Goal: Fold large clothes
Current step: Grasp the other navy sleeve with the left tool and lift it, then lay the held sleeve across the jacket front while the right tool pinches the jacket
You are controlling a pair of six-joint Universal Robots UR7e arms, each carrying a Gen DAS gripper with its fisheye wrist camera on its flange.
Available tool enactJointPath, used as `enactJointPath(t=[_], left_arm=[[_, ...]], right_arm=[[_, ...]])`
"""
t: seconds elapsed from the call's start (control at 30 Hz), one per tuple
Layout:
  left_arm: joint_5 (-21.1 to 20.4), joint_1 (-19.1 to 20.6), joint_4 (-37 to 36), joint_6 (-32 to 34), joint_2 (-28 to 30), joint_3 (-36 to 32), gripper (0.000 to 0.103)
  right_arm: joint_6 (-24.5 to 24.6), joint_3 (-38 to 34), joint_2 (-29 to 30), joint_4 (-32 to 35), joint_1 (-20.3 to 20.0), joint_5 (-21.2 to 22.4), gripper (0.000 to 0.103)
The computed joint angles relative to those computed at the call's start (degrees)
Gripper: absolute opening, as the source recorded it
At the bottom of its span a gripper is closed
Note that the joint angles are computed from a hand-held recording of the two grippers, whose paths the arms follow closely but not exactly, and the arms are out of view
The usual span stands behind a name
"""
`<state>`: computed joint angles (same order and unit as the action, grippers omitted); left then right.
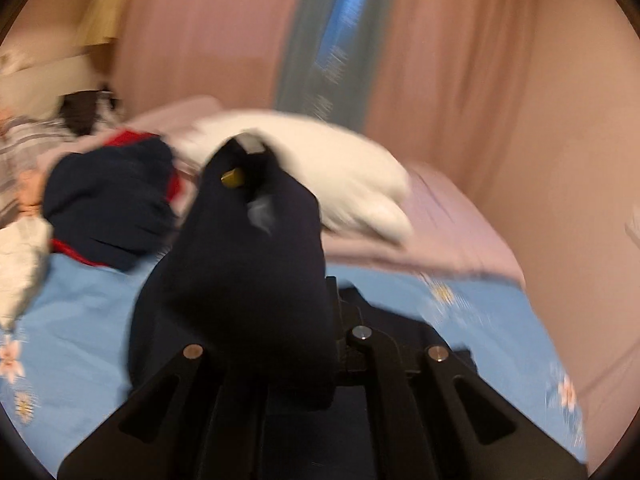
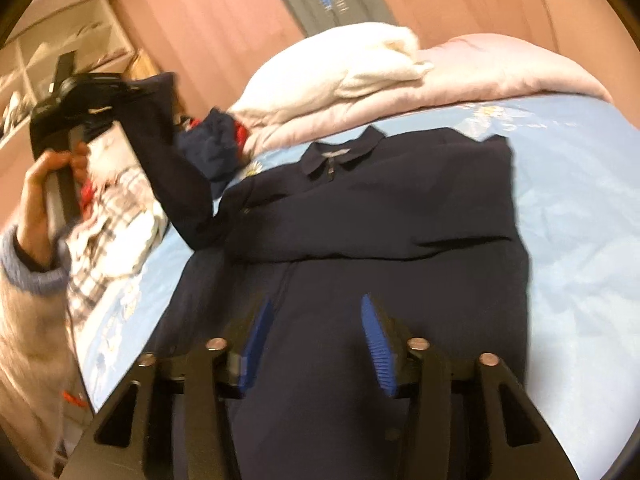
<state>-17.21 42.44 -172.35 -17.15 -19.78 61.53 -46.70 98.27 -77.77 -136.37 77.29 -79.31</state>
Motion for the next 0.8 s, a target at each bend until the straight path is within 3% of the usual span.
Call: enactJointPath(t=[0.03, 0.1, 0.17, 0.23, 0.27, 0.37, 0.47, 0.57, 0.7, 0.8], left_arm=[[-1.7, 0.6, 4.1, -2.2, 2.6, -3.2, 0.009], [-5.1, 1.8, 10.7, -5.9, 6.4, -8.0, 0.027], [-10.1, 3.2, 15.8, -9.0, 9.9, -12.2, 0.073], [-15.7, 4.3, 17.4, -11.2, 12.0, -14.5, 0.077], [-17.9, 4.8, 18.7, -12.1, 12.2, -15.0, 0.085], [-25.0, 6.0, 20.3, -16.1, 9.0, -10.6, 0.086], [-30.5, 6.0, 9.0, -16.6, 1.0, 4.1, 0.086], [-28.6, 5.4, -1.8, -19.1, -7.3, 19.3, 0.086], [-23.3, 6.4, -8.9, -26.8, -17.3, 34.8, 0.086], [-25.8, 8.8, -16.0, -31.9, -22.7, 43.4, 0.086]], right_arm=[[0.8, -0.4, 0.0, -0.1, -0.5, 0.3, 0.051], [3.8, -1.6, 0.3, -0.6, -2.0, 1.4, 0.051], [6.3, -2.8, 0.6, 0.2, -3.0, 1.9, 0.051], [7.6, -3.8, 0.9, 1.1, -3.8, 2.1, 0.051], [7.8, -4.0, 1.0, 1.1, -4.0, 1.8, 0.051], [8.4, -4.6, 1.3, 1.3, -4.0, 0.8, 0.052], [9.4, -5.8, 2.1, 2.5, -3.9, 0.6, 0.052], [10.3, -7.1, 2.8, 4.3, -3.3, -0.4, 0.052], [12.6, -10.6, 5.3, 7.9, -1.8, -1.4, 0.052], [16.2, -14.9, 8.7, 10.6, 0.3, -3.4, 0.052]])
